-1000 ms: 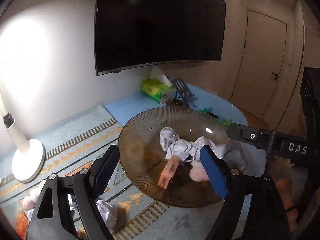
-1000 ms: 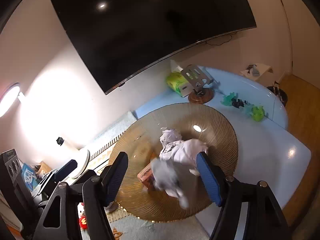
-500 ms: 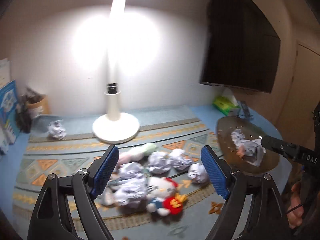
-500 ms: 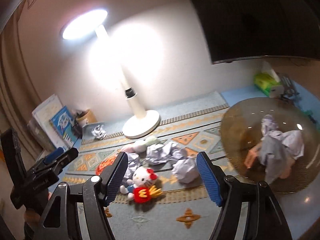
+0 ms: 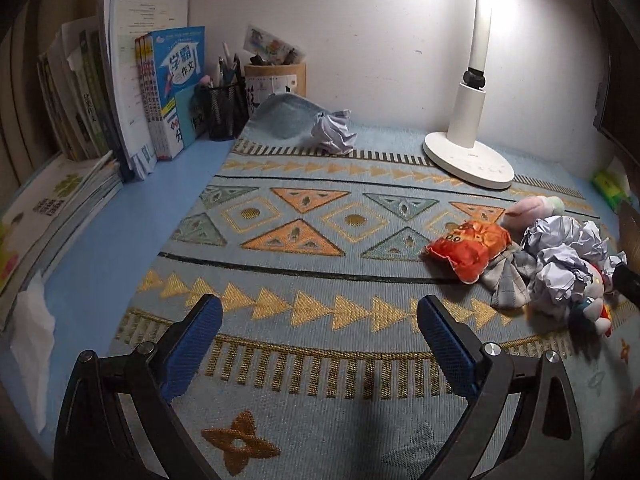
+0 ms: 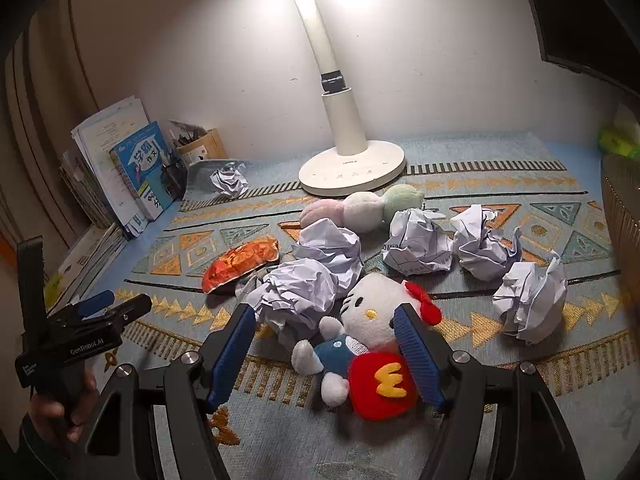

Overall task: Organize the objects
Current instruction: 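Move both open tools back over the desk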

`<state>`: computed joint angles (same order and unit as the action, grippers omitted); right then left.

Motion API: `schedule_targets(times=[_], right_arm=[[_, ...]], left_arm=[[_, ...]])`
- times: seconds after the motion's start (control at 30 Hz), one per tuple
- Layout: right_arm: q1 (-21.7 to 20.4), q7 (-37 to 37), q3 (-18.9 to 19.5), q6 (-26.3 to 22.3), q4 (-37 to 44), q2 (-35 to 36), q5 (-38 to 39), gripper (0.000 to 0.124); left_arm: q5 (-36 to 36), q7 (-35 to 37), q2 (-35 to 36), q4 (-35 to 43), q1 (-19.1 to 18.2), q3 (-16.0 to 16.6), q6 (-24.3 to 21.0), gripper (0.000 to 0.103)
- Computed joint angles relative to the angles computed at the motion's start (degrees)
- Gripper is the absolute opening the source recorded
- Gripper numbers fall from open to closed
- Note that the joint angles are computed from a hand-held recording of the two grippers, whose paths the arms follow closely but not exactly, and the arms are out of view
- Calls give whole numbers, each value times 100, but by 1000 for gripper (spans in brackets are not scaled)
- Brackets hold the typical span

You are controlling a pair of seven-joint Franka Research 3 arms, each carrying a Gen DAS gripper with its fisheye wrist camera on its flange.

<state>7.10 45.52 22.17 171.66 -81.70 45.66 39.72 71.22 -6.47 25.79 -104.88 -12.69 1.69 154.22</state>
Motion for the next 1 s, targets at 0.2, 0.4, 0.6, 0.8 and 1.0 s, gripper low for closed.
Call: schedule_targets(times=[0.2, 0.4, 0.6, 0.8, 1.0], right_arm=[[142, 262, -224, -37, 37, 10, -116, 74], [313, 706, -450, 217, -54, -31, -402, 83], [597, 1369, -889, 121, 34, 1, -788, 91], [359, 1554, -686, -170, 207, 117, -879, 91], [24, 1181, -258, -231, 243, 162, -595, 91]], left_arm=[[-273, 488, 104, 100, -36, -49, 52, 99], [-347, 375, 65, 15, 36, 2, 346, 100], [-286, 92, 26, -82, 31, 138, 656, 100], [-758, 515, 95, -57, 87, 110, 734, 100], [-1277, 1164, 158, -50, 330, -92, 995, 100]])
